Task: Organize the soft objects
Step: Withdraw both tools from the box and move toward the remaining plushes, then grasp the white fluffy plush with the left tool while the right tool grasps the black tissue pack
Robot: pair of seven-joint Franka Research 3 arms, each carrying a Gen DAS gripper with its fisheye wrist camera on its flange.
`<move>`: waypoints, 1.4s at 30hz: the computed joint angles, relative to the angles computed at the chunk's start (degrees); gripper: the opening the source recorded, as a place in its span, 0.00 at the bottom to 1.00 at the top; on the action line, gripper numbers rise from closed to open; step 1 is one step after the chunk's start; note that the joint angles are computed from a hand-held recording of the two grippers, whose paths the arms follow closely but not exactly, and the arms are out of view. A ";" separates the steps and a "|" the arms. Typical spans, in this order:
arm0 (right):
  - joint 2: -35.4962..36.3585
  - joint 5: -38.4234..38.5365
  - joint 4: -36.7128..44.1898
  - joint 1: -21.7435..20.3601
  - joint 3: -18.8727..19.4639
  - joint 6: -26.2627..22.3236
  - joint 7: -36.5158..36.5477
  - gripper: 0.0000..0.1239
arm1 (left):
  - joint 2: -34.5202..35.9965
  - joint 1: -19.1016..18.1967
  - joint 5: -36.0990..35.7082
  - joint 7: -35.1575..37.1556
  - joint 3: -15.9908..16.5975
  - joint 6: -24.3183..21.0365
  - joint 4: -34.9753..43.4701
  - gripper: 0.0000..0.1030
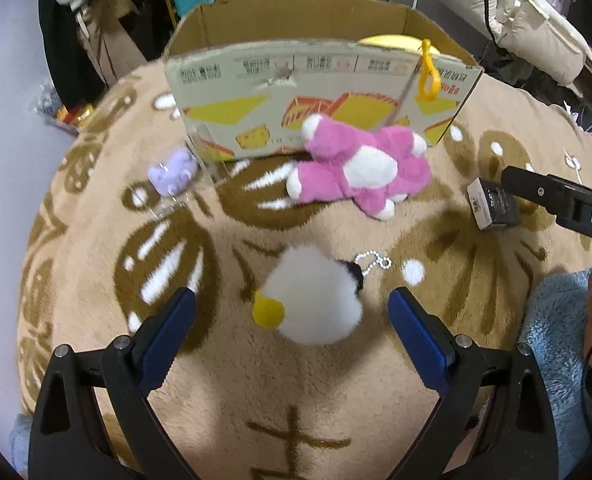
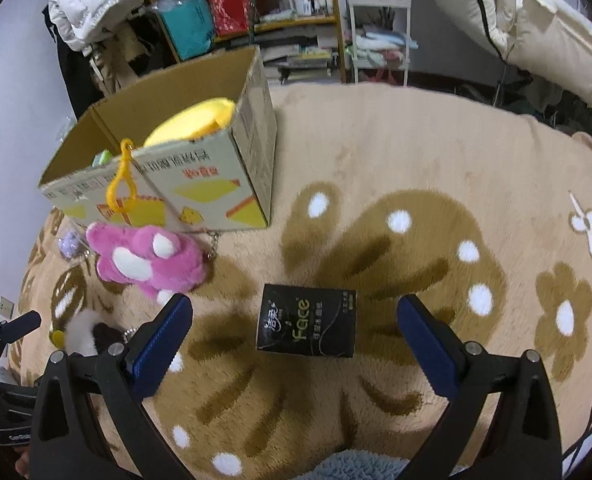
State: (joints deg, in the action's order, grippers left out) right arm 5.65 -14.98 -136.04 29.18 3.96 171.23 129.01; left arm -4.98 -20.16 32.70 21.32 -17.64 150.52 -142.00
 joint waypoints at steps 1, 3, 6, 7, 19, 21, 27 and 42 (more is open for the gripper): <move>0.37 2.10 0.30 -0.52 0.79 -0.49 -1.93 0.83 | 0.31 -0.03 -0.33 0.26 0.05 -0.03 0.12 0.93; 0.95 4.81 0.76 -0.93 1.52 -1.05 -4.45 0.83 | 1.09 -0.07 -0.90 0.89 0.16 -0.57 0.60 0.93; 1.63 7.05 1.38 -0.72 1.65 -1.84 -6.50 0.83 | 2.11 -0.11 -1.91 1.68 0.45 -0.72 1.15 0.93; 1.87 7.89 1.59 -0.72 1.74 -2.11 -7.24 0.83 | 2.20 -0.07 -2.22 2.03 0.59 -0.59 1.13 0.93; 4.14 23.04 3.12 -2.53 4.40 -3.64 -19.56 0.79 | 6.07 -0.03 -4.57 4.79 1.47 -1.94 3.49 0.93; 4.92 24.48 3.96 -2.44 4.40 -4.60 -20.72 0.74 | 6.61 0.16 -5.23 4.64 1.74 -1.48 3.38 0.93; 6.34 26.48 4.76 -2.19 3.58 -5.71 -21.47 0.65 | 8.48 0.59 -5.18 4.76 2.39 -0.62 3.85 0.93; 8.30 28.23 5.94 -2.74 2.72 -7.39 -22.04 0.56 | 9.35 0.42 -2.79 4.09 2.87 5.03 3.10 0.64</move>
